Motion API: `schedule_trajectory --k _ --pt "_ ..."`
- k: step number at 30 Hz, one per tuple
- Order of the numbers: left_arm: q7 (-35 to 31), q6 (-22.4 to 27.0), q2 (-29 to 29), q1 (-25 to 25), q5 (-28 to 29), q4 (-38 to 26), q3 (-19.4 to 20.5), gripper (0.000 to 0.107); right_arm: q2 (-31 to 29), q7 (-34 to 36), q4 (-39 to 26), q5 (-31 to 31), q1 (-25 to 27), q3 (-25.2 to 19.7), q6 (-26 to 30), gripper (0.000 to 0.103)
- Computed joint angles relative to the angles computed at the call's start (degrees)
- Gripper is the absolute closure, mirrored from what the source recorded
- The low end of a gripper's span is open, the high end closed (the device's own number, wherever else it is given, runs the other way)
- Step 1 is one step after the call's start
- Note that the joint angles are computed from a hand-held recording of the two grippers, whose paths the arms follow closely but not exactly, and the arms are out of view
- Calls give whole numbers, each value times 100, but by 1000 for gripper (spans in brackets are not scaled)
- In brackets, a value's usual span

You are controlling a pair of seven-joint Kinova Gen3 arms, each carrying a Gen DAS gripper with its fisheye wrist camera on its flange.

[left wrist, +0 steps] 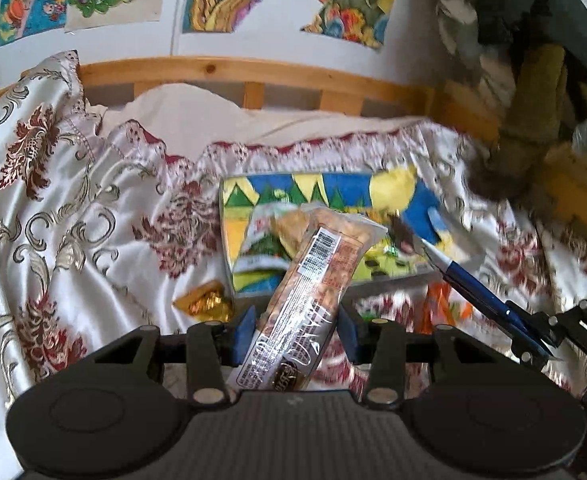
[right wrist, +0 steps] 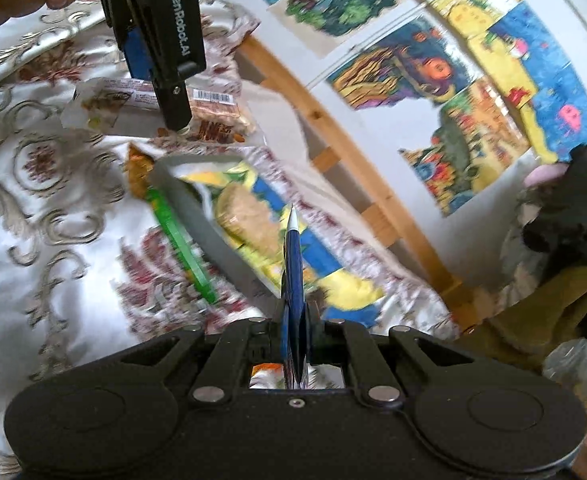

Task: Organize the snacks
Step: 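Carry the blue bar into the tray and open right tool while left tool carries the peanut bar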

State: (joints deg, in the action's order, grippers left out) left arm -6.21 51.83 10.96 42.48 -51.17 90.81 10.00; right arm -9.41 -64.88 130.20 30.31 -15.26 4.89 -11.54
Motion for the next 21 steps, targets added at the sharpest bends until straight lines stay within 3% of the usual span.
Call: schedule_trajectory --k 3,6,7,9,14,16,18,21 --pt "50 206 193 64 -240 -295 -83 59 232 464 -55 -450 396 -276 -489 96" --pt "159 286 423 181 -650 -583 -237 63 550 257 -304 -507 503 -299 -737 96" --pt "206 196 495 185 -770 -663 -300 74 678 217 -387 -529 552 -340 -821 96" --pt "231 -128 641 106 -834 -841 -409 75 1006 411 -576 -790 653 -474 -1035 96" --pt "-272 -544 1229 -206 -232 -1327 -639 75 1697 774 -1180 -1401 668 -704 -808 96" --pt "-302 -955 1194 -411 198 -1121 -696 75 1884 551 -1415 -1395 816 -883 -565 96" --pt "-381 -1102 1163 -506 452 -952 -735 75 2071 649 -1554 -1520 704 -776 -532 96" --pt "-172 -1170 1048 -218 349 -681 -1100 67 2329 1035 -1690 -1931 476 -597 -653 96"
